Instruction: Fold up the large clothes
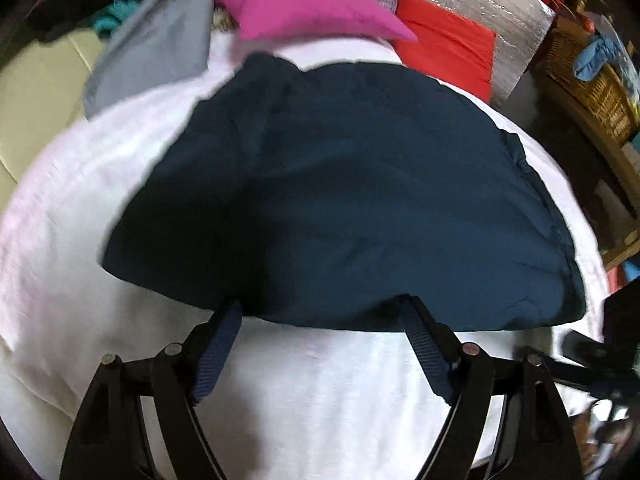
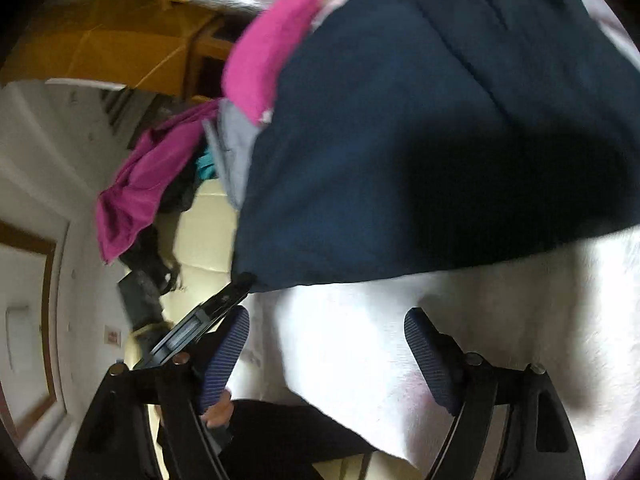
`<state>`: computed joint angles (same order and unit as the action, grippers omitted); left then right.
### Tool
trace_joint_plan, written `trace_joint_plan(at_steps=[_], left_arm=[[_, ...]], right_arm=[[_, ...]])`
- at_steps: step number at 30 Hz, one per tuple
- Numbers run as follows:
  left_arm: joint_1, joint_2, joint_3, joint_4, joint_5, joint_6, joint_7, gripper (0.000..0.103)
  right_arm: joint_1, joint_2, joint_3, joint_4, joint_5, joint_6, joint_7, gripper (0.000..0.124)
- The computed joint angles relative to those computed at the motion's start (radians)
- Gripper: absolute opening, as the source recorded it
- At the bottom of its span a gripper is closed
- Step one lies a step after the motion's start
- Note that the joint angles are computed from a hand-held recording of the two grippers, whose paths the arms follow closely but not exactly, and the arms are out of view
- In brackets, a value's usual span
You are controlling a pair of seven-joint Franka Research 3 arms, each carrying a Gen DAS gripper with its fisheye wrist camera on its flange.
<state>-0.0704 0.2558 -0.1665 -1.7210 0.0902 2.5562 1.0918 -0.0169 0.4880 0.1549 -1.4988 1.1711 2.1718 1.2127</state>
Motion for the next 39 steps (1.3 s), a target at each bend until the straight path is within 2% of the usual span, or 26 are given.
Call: trace_joint_plan(at_steps=[3,6,9,13,15,16,17,19,23,25,33,36,38,39], left_arm=[[0.030,0.004,-0.021,-0.011,-0.107,0.040,0.004,0.084],[0.063,0.009,-0.042,-0.023,-0.228,0.097,0.017,0.085],[0.079,-0.007,-0.058,-0.060,-0.320,0.154,0.013,0.085],[0.076,-0.037,-0.058,-0.106,-0.354,0.193,0.012,0.085],[0.089,-0.061,-0.066,-0.138,-0.402,0.227,0.047,0.085],[0.093,-0.071,-0.068,-0.153,-0.422,0.247,0.066,0.085],[0.085,-0.073,-0.057,-0.155,-0.402,0.247,0.058,0.085],[0.063,-0.054,-0.025,-0.122,-0.322,0.191,0.001,0.085],[0.084,0.001,-0.043,-0.060,-0.373,0.105,0.015,0.085],[0.086,0.022,-0.044,-0.036,-0.377,0.089,0.010,0.085],[0.095,0.099,-0.054,0.027,-0.378,0.179,-0.055,0.088],[0.073,0.120,-0.040,0.047,-0.316,0.216,-0.102,0.088],[0.055,0.126,-0.023,0.060,-0.255,0.220,-0.136,0.084],[0.051,0.120,-0.018,0.055,-0.231,0.225,-0.150,0.077]], right_arm=[[-0.009,0.015,0.013,-0.002,0.090,0.088,-0.009,0.082],[-0.003,0.008,0.022,-0.022,0.167,0.215,-0.049,0.082],[-0.017,0.017,0.042,-0.029,0.267,0.277,-0.077,0.082],[0.007,0.010,0.032,-0.035,0.261,0.353,-0.098,0.078],[0.029,0.000,0.017,-0.047,0.206,0.396,-0.076,0.070],[0.041,0.003,0.005,-0.043,0.158,0.410,-0.047,0.061],[0.042,0.004,0.005,-0.042,0.138,0.416,-0.036,0.057],[0.030,-0.017,0.007,-0.070,0.123,0.417,-0.045,0.057],[0.034,-0.010,0.007,-0.063,0.066,0.430,-0.032,0.055],[0.030,-0.008,0.012,-0.060,0.059,0.428,-0.023,0.055],[0.029,-0.001,0.019,-0.048,0.022,0.436,-0.012,0.054],[0.036,-0.007,0.017,-0.052,0.001,0.455,-0.014,0.054],[0.058,-0.018,0.007,-0.060,-0.045,0.497,-0.018,0.052],[0.072,-0.026,0.004,-0.065,-0.071,0.531,-0.028,0.051]])
